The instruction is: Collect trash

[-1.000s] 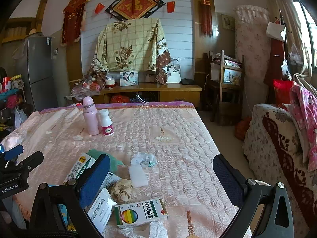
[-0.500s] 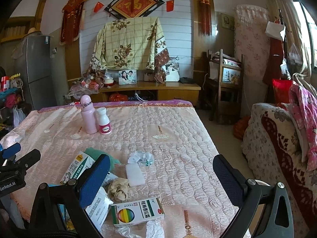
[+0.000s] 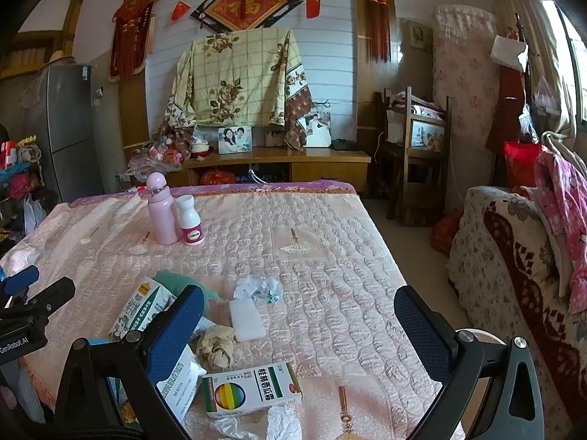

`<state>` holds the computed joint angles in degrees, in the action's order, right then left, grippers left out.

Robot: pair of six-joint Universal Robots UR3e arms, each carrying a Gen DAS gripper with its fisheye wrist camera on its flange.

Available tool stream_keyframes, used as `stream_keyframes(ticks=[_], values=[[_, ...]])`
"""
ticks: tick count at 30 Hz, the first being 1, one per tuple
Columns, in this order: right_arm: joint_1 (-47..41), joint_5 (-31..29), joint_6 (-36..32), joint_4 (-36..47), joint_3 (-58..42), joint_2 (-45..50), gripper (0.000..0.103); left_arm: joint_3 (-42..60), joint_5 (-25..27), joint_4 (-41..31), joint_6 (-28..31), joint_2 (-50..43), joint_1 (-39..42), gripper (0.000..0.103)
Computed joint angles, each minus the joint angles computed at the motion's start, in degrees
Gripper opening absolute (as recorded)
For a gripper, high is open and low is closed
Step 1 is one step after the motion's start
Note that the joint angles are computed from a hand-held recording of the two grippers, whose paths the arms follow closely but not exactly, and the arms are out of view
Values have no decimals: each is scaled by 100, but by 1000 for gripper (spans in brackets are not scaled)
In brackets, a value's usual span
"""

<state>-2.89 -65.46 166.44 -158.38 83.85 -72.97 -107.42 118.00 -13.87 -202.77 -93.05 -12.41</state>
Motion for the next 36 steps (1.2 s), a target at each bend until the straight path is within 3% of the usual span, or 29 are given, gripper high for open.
stream_keyframes(ticks=[36], values=[[45, -182, -40, 259, -186, 164, 103, 23, -26, -124, -175, -158, -102, 103]])
